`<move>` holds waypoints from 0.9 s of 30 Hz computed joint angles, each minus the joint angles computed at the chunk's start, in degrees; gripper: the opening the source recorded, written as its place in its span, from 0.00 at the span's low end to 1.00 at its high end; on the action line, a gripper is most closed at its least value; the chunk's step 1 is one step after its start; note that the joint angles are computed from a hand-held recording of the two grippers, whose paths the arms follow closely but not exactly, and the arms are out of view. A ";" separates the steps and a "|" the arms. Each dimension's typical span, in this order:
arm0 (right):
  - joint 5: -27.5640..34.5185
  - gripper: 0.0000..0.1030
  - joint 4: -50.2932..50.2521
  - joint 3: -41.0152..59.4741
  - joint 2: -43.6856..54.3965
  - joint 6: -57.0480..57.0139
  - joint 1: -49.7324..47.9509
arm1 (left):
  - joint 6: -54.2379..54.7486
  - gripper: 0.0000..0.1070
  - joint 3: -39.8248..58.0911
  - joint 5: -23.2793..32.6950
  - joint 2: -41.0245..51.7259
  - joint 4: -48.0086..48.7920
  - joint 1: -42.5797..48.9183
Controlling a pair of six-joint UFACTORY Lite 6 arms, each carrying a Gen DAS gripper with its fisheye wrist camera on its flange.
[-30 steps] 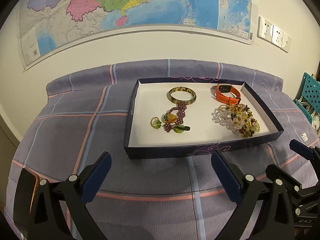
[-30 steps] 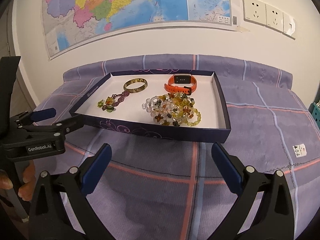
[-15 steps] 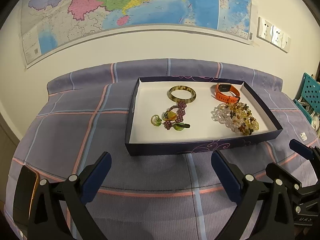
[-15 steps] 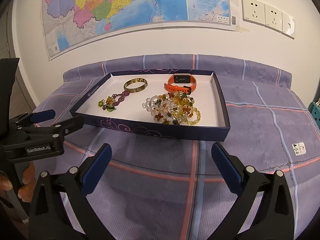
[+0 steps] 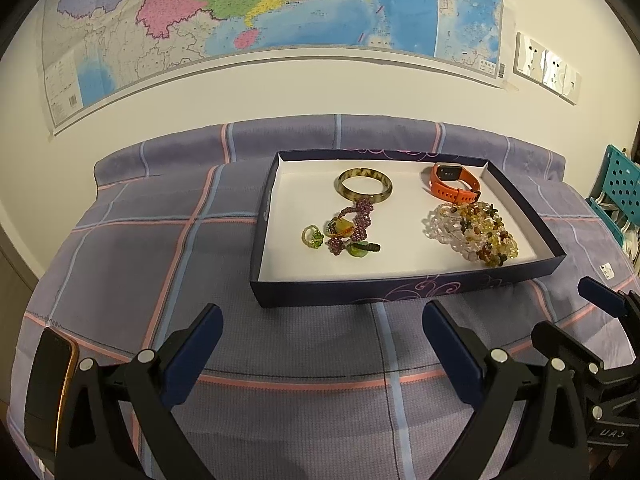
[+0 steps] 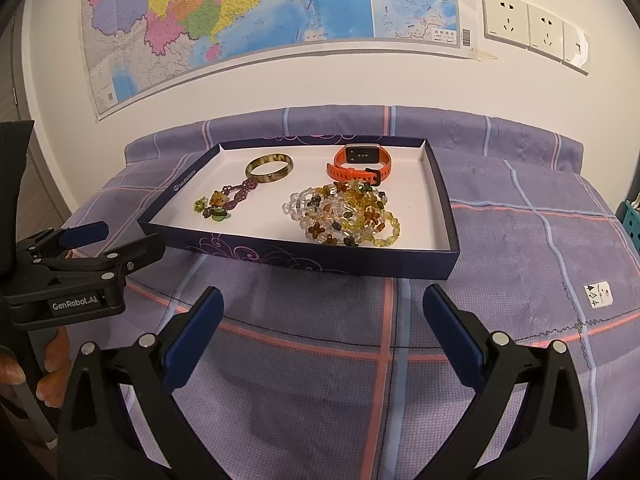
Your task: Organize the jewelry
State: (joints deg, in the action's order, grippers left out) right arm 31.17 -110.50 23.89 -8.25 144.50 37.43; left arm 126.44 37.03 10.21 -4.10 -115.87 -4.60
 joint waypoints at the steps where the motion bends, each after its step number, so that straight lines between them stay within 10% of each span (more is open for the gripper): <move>1: 0.11 0.96 0.13 0.01 0.06 -0.02 0.08 | 0.46 0.90 -0.05 0.00 0.03 -0.45 -0.02; 27: -0.81 0.96 -0.93 0.67 0.96 1.24 -0.48 | 0.86 0.90 -0.28 0.38 0.43 -0.54 0.14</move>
State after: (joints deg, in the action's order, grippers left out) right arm 30.36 -111.43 24.55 -7.29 145.73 36.95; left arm 127.30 36.75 10.60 -3.67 -116.41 -4.46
